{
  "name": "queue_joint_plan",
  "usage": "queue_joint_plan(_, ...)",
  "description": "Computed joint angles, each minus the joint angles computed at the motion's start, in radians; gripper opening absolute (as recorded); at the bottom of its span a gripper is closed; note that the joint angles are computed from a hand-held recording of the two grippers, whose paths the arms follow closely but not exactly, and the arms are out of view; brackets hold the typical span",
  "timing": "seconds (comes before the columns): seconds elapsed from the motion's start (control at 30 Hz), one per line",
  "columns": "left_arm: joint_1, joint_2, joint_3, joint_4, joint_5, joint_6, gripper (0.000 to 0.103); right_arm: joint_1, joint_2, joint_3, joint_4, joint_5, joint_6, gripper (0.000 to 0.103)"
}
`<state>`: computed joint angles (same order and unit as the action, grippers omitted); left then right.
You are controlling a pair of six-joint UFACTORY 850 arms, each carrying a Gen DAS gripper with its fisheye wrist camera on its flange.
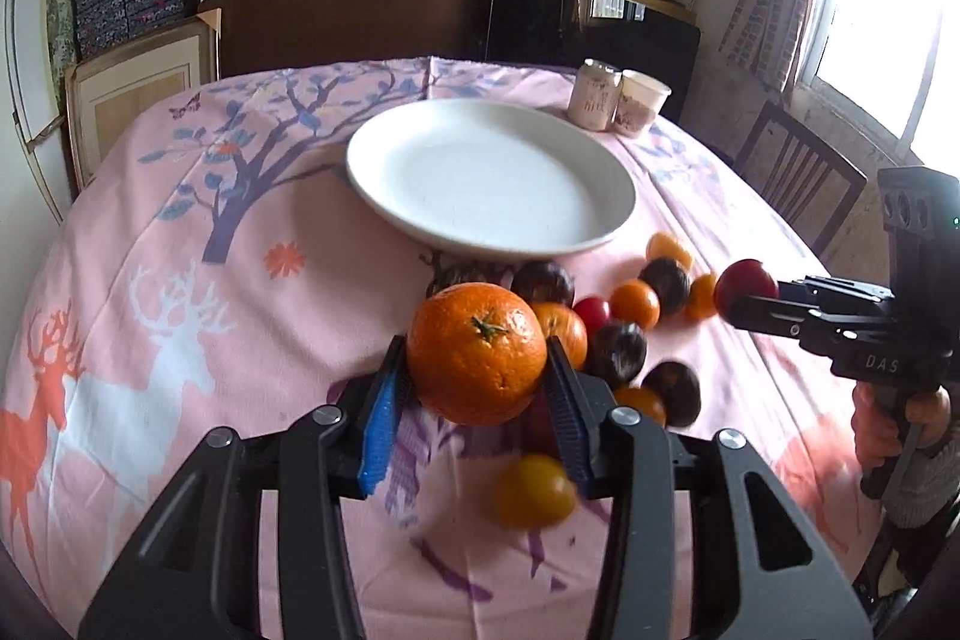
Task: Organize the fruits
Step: 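Place the mandarin on the white plate with the left tool while the right tool places the plum there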
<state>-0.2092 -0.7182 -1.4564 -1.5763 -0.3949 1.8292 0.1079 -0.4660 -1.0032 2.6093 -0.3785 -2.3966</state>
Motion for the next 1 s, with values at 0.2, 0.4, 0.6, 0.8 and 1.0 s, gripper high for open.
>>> queue_joint_plan(0.2,-0.059,-0.174,-0.304,0.273,-0.017,-0.367,0.044,0.001,-0.104,-0.195,0.091,0.083,-0.065,0.040)
queue_joint_plan(0.4,-0.088,-0.325,-0.516,0.545,0.009,-0.671,0.049,0.007,-0.239,-0.378,0.221,0.215,-0.210,0.042)
queue_joint_plan(0.6,-0.067,-0.329,-0.509,0.451,-0.013,-0.576,0.080,-0.015,-0.230,-0.348,0.263,0.148,-0.226,0.059)
queue_joint_plan(0.8,-0.051,-0.269,-0.411,0.210,0.046,-0.337,0.086,-0.025,-0.194,-0.285,0.356,0.087,-0.291,0.059)
queue_joint_plan(1.0,-0.021,-0.223,-0.332,0.037,0.054,-0.214,0.087,-0.025,-0.148,-0.209,0.504,0.031,-0.412,0.064)
